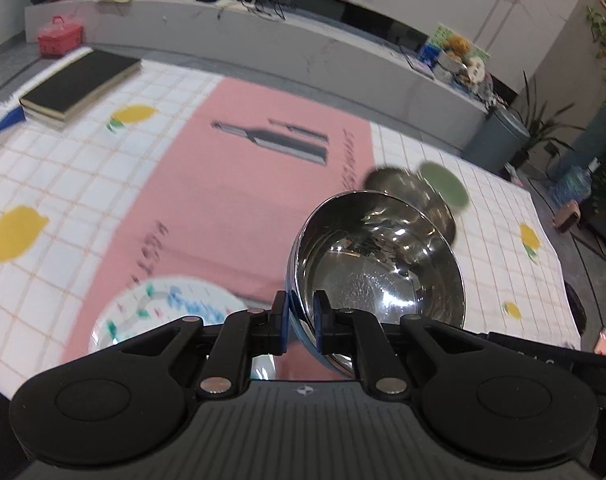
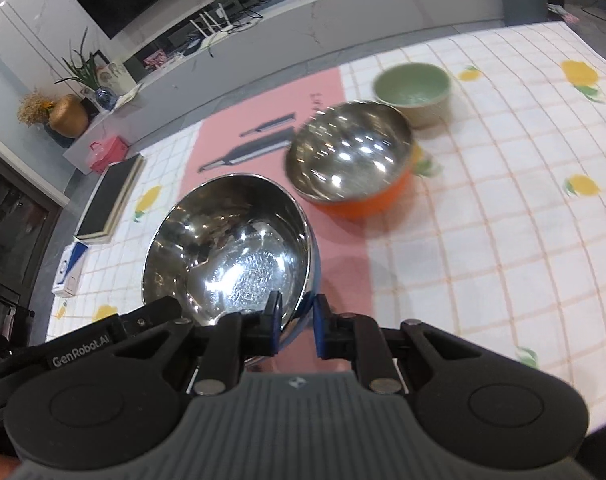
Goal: Organize plates and bowls
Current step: 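Lift the blue bowl and carry it beside the Fruity plate, then lower the blue bowl onto the runner and open the left gripper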
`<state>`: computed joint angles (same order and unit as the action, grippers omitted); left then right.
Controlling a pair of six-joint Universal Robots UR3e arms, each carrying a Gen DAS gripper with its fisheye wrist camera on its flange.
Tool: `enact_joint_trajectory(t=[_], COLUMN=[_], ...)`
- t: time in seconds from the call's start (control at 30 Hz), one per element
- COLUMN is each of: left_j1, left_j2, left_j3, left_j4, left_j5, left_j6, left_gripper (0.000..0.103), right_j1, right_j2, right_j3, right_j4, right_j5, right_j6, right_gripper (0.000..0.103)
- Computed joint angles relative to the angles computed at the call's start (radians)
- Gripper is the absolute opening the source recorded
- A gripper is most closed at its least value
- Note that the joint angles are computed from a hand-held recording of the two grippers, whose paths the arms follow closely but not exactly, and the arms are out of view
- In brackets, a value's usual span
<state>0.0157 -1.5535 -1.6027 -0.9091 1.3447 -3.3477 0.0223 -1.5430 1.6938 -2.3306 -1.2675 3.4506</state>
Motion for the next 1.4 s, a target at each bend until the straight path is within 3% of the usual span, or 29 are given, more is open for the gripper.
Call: enact_joint_trajectory(t=[0.4, 1.3, 1.4], left_j1=[-0.046, -0.039, -0.016], left_j2=[0.044, 0.046, 0.053], left_j3=[-0.093, -0.14, -0.147], left_j4=[-0.027, -0.043, -0.046], left_j5=[-0.024, -0.054, -0.084], left_j6=[-0.006, -0.01, -0.003], left_gripper=[0.014, 0.015, 0.015], right_j1=[-0.08, -0.057, -0.052], right_j2=[-0.15, -0.165, -0.169], right_j3=[0.169, 0.222, 0.222], right_j4=[0.095, 0.089, 0.082], right_j5=[0.015, -0.034, -0.048], right_j6=[-0.042, -0.024, -0.026], right_gripper=[0.013, 0.013, 0.017])
